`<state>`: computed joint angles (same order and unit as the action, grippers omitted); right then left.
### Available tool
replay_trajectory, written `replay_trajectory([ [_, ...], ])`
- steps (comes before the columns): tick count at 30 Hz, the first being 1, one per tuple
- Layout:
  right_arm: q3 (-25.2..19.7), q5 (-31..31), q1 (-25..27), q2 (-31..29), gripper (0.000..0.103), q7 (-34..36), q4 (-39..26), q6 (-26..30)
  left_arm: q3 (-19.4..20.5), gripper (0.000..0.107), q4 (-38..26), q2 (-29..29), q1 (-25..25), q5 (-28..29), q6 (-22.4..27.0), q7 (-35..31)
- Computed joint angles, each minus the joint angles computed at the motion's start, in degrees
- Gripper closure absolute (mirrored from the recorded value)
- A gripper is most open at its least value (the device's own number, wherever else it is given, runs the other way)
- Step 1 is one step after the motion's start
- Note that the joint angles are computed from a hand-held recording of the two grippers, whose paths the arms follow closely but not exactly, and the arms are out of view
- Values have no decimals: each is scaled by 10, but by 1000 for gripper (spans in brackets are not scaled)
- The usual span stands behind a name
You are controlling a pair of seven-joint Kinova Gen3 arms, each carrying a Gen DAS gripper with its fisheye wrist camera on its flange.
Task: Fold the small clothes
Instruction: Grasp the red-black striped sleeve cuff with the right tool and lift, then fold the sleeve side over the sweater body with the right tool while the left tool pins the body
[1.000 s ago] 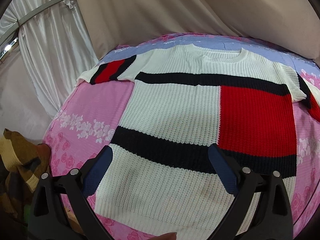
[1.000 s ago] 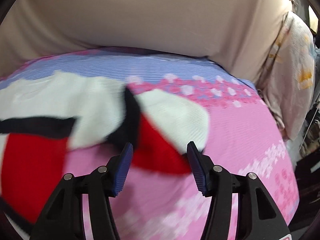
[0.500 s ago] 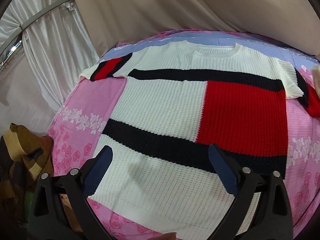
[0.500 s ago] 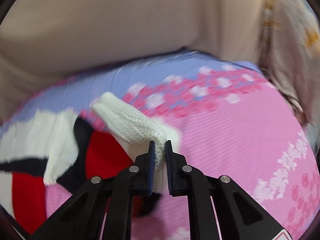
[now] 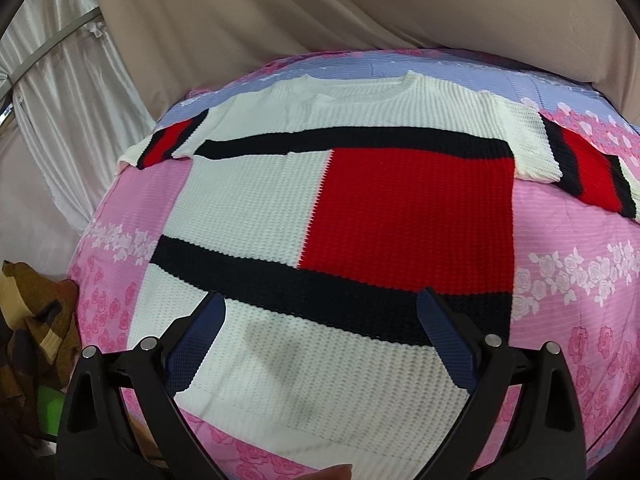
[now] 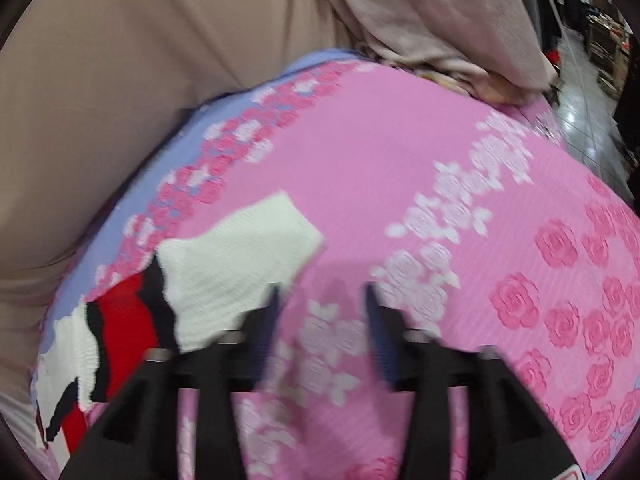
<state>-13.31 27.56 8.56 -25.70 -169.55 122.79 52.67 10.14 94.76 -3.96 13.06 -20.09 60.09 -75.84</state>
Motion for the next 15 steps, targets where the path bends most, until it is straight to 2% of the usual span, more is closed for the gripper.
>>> replay_trajectory([
  [4,44,-14,-16,67,39,43,-25,-26,8,13,0,-6,7,-3,3,7],
  [6,58,-20,-20,89,47,50,-26,-40,9,13,1,-11,7,-4,4,7],
  [7,59,-17,-23,98,67,48,-28,-42,8,13,1,-14,6,-4,5,7],
  [8,49,-5,-21,103,81,37,-30,-37,7,13,2,-16,4,-3,6,7],
  [9,50,-2,-25,99,90,31,-29,-42,5,13,2,-17,2,-1,6,5],
  [12,25,31,-15,64,94,-25,-29,-49,-4,13,7,-22,-9,7,4,-5],
  [15,-2,52,-7,38,95,-52,-57,-37,-19,13,8,-23,-23,32,-1,-33],
])
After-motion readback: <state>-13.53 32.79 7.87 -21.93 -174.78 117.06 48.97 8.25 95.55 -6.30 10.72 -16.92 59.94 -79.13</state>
